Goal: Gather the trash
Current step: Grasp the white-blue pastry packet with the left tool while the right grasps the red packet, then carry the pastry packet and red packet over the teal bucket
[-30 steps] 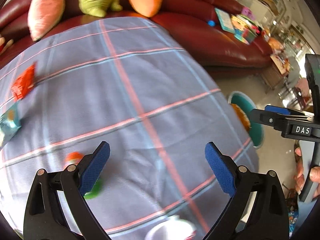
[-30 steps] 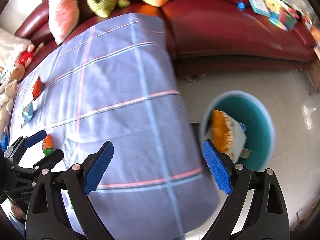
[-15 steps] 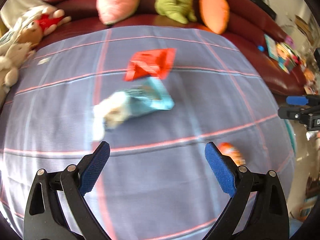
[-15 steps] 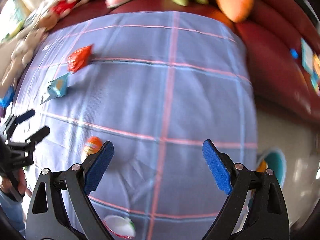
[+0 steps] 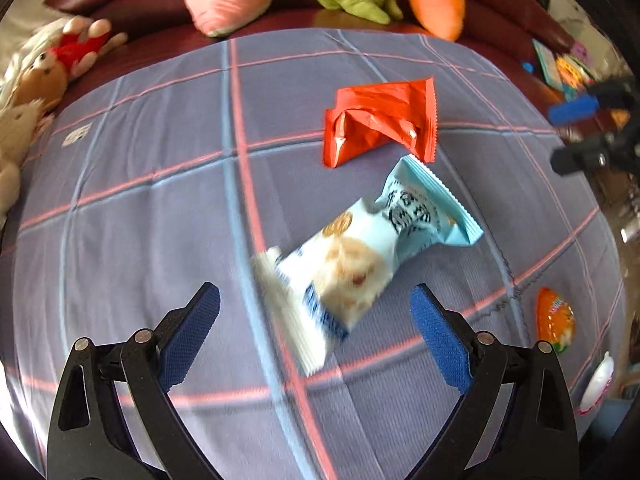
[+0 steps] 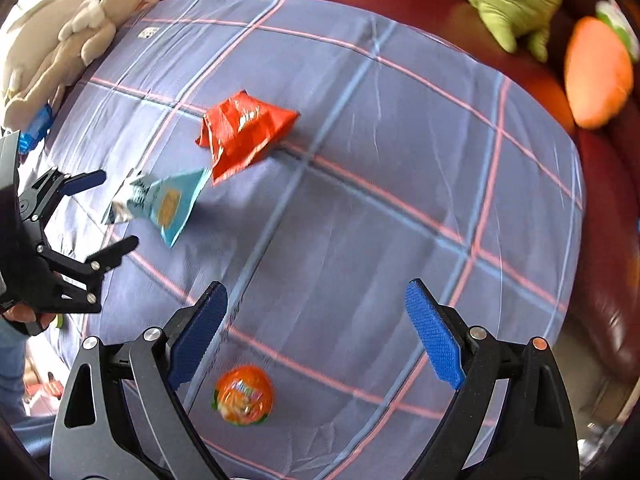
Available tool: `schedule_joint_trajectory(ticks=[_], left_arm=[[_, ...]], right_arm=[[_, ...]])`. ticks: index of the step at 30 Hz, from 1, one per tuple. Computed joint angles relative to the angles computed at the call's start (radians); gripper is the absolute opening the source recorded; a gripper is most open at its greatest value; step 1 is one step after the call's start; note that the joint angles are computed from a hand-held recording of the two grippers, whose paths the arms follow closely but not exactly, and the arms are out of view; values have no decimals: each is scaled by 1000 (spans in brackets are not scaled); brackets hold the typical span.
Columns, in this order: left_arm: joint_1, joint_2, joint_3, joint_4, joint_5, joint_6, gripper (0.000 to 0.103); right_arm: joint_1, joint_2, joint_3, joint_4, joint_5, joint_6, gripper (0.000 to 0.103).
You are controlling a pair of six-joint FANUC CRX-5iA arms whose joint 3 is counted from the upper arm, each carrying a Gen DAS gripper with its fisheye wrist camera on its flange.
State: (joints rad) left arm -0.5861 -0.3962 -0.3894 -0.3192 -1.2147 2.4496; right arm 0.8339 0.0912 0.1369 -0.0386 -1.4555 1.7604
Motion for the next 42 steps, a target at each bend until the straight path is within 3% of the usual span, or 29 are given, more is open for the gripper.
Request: schedule_joint_trajectory(ticks=[1,5,8,19,25,28,29,30,36,42], left_arm=[[12,3,-5,2,14,-15,94],[29,13,-11,-15,50,-27,52],[87,-39,-56,33,94,-68,46],[220,-220,-133,24,-36,-83,46],[310,-275,-180,69,-31,-127,46],[281,-244,-164,53,-24,-109,46],[280,-234,-160,55,-17,-110,46],[269,-221,-152,51,-14,-105,46],[179,-157,-100,15,-15,-47,46],[60,-70,-28,-14,-15,38,46]], right_arm=[[3,20,22,1,-4,9,86],[10,81,102,-14,-27,40,86],[26,121,155,-19,-39,67,86],[141,255,250,66,-25,266,86],[178,306,211,144,-3,367,86],[171,288,166,136,35,387,84],[164,279,157,120,34,398,67],[158,266,142,112,42,395,64],[117,167,62,68,63,351,59],[32,42,-40,33,90,210,58]])
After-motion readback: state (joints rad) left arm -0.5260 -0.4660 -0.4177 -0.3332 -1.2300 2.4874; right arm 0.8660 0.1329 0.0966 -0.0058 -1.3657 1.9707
